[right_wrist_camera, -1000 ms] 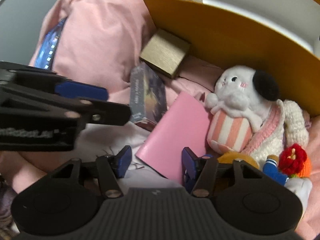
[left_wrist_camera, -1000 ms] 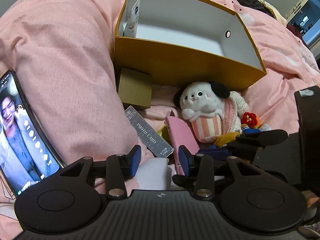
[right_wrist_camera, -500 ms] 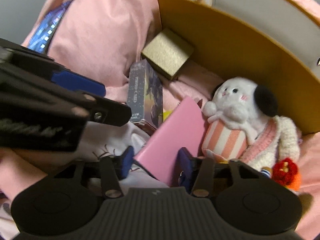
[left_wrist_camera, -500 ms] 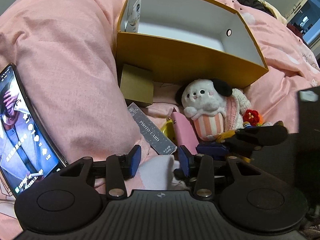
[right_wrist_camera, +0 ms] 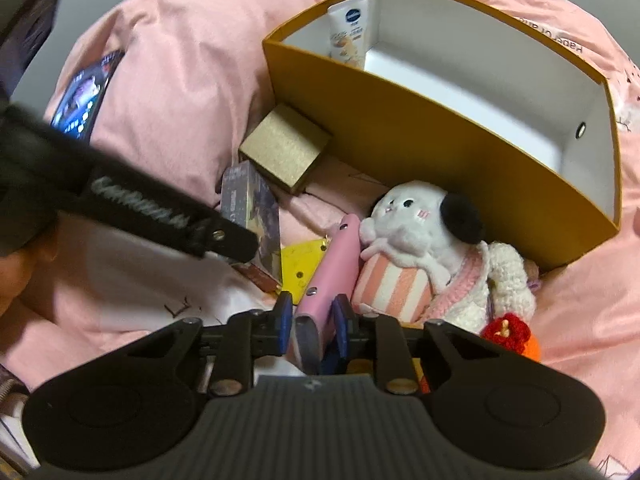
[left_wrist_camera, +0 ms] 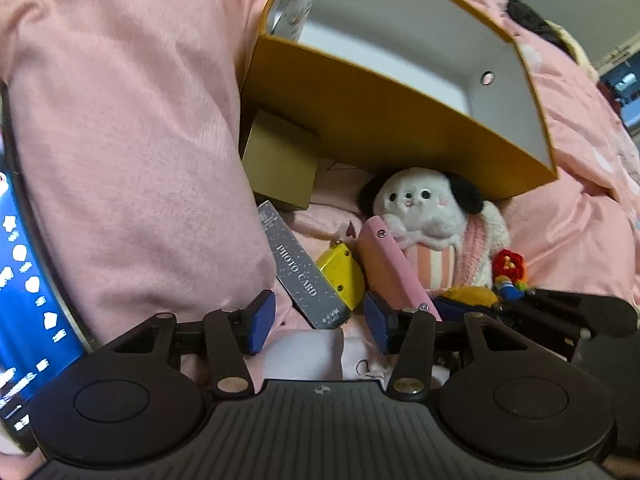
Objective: Organize objects
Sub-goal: 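Grasp the pink card holder with the right tool while the left tool grasps the PHOTO CARD box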
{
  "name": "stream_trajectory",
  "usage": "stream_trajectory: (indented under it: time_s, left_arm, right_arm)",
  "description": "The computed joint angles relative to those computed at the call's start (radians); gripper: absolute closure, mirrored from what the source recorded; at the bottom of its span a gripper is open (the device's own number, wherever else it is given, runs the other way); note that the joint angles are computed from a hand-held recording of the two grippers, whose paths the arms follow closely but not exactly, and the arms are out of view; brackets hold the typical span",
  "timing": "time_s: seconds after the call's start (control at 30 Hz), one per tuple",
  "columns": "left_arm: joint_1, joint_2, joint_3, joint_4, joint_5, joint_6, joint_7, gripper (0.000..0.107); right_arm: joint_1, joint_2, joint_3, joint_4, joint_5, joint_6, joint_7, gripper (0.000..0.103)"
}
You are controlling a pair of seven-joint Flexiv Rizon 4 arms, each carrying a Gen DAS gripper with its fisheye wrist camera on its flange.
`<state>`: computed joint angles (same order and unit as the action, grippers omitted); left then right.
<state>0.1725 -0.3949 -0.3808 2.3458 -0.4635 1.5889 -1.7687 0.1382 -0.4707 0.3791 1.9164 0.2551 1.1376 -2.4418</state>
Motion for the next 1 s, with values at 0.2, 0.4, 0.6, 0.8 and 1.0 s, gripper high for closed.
stream_trajectory:
  time_s: [0.2,0.4,0.6,0.8,1.0]
  left_arm:
    - [-0.153,-0.048,0.172,-0.091,0.038,-0.08,-0.052,0.048]
    - [-0.302,-0.074,0.351,-0.162,0.147,-0.15,-0.13,0.058]
    - [-0.23,-0.036,0.273,-0.095,0.122,-0.089,-0.106,0.072]
    - [-0.169,0.019,0.191,-0.023,0.084,-0.014,-0.072,0.077]
    - [0.011,0.08,-0.004,0.072,0.081,0.126,-0.068,0.081]
  right_arm:
    - [0.032,-0.03,-0.027,0.028,-0.072,0.058,0.014,0.07]
    - [-0.02,-0.054,0.028,0.018,-0.066,0.079,-0.01,0.073]
    - [-0.102,-0.042,0.09,-0.047,0.046,0.001,-0.052,0.082]
    - [-0.165,-0.018,0.127,-0.136,0.254,-0.095,-0.142,0.085]
    - [-0.159,0.024,0.089,-0.171,0.381,-0.127,-0.202,0.085]
